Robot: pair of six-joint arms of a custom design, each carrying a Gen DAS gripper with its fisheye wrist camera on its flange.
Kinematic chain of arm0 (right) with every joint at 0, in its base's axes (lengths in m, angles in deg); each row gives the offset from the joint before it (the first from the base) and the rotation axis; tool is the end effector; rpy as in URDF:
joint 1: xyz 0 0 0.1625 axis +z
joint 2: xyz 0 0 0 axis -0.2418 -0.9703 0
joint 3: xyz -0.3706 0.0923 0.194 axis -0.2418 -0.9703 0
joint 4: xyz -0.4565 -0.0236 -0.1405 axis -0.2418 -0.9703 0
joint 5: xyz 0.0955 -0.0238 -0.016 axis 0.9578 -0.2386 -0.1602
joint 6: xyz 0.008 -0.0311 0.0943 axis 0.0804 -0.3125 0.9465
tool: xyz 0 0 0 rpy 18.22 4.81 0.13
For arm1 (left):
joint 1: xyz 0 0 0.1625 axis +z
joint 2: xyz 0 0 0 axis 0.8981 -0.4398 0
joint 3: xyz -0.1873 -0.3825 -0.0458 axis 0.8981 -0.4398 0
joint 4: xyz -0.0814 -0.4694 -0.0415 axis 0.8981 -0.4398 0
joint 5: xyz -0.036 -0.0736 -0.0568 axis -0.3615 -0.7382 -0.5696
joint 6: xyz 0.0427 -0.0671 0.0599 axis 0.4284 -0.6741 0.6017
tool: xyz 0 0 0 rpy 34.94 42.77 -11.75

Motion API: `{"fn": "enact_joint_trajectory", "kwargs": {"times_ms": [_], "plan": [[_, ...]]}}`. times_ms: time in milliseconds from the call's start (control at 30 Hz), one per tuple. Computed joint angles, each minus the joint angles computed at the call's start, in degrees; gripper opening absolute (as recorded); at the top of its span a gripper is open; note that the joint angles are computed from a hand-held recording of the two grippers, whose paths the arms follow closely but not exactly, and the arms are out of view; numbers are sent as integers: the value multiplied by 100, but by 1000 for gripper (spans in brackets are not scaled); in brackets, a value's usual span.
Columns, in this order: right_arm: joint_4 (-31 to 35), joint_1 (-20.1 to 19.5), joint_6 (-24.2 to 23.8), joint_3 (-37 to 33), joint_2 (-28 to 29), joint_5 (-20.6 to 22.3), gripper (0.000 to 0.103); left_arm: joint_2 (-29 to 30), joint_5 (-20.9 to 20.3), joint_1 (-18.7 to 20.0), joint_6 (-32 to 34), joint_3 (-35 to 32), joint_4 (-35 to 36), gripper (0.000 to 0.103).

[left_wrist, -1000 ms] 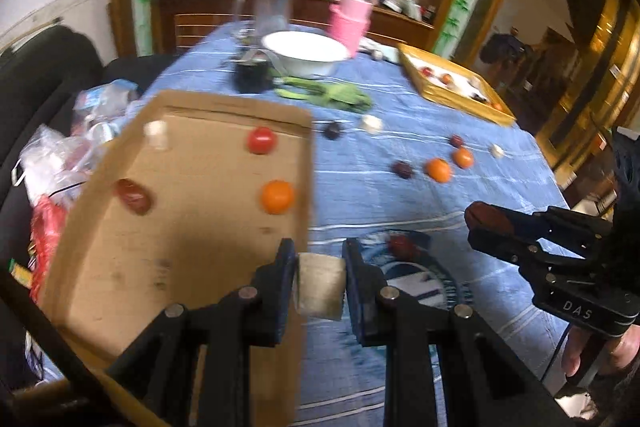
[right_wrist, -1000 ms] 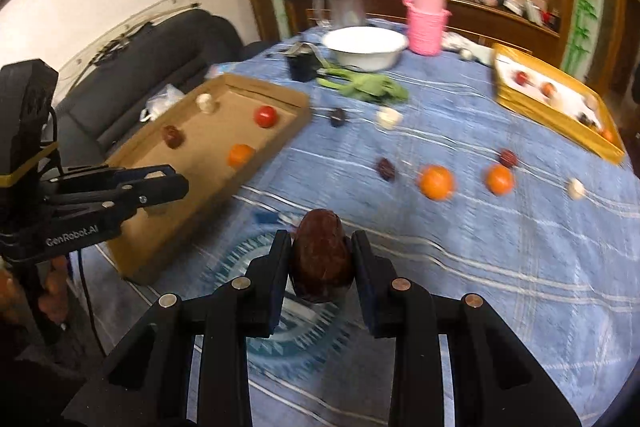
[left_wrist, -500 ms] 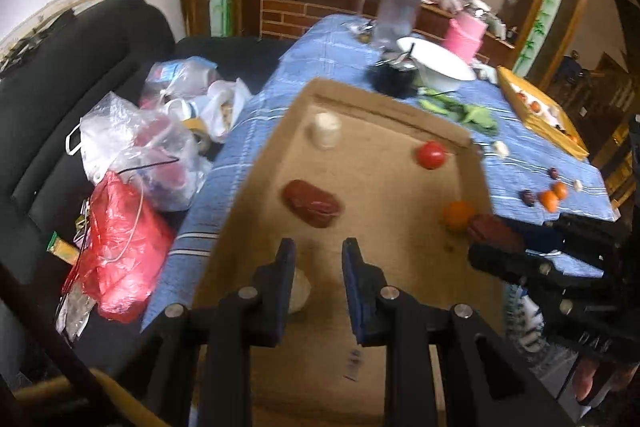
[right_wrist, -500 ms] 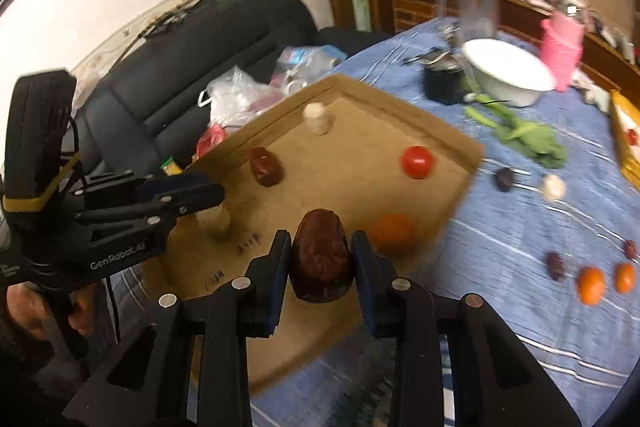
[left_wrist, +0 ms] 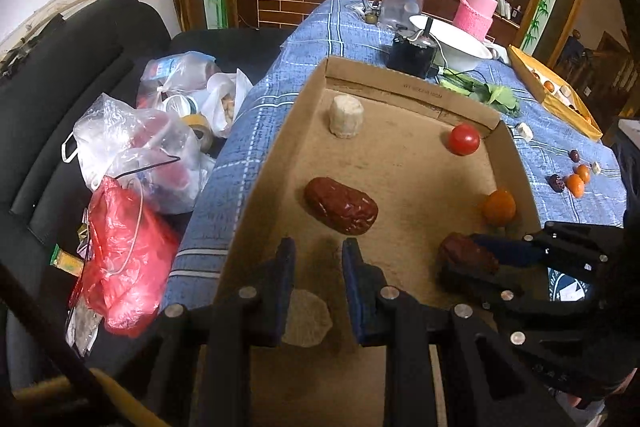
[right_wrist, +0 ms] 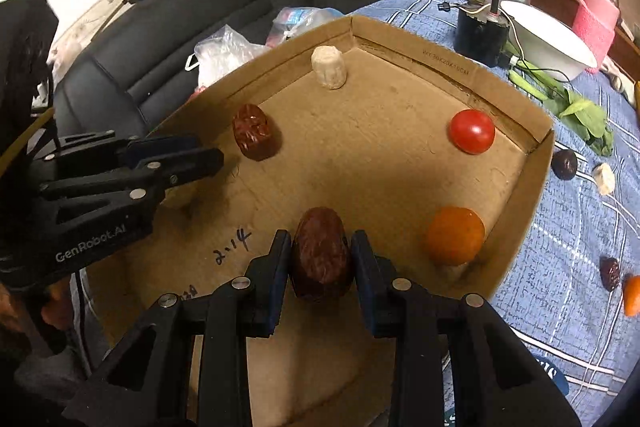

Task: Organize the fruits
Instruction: 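Carry the yam slice and date over the cardboard tray and open both grippers, then grasp a small orange with the right gripper while the left gripper grasps a red date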

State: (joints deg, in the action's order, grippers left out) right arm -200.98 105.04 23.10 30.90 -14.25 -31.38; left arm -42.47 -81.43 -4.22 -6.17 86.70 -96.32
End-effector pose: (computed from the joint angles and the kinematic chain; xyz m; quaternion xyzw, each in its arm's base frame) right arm 0.1227 -0.8184 0.1144 0.4276 -0.8871 0.0499 0.1666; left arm -0.1954 -0.7612 0.0436 0.0092 0.8771 -0.3166 0.3611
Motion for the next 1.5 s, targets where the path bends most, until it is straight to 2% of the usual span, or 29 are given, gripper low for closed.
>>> {"fn": "enact_joint_trajectory", "kwargs": {"times_ms": [267, 400, 600, 767, 833, 1167, 1400, 1500], "plan": [[-104, -26, -25, 152, -155, -155, 33, -20, 99, -39, -173, 69, 1, 31], [-262, -53, -95, 353, -354, -147, 35, -26, 332, -139, -318, 166, -115, 49], [-365, -107, -100, 626, -704, 62, 38, 52, 764, -365, -435, 225, -285, 69], [-499, -208, -200, 864, -1016, 133, 41, 207, 935, -561, -476, 144, -366, 74], [-549, -273, -228, 958, -1151, 153, 45, 299, 986, -633, -450, 70, -396, 76], [-751, -733, -222, 1139, -1684, 164, 58, 980, 798, -843, -388, -731, 50, 82], [-695, -1091, 34, 703, -1712, 85, 60, 1596, 589, -930, -317, -1571, 638, 83], [-496, -1198, 185, 331, -1611, 211, 60, 1805, 508, -966, -336, -1866, 942, 83]]}}
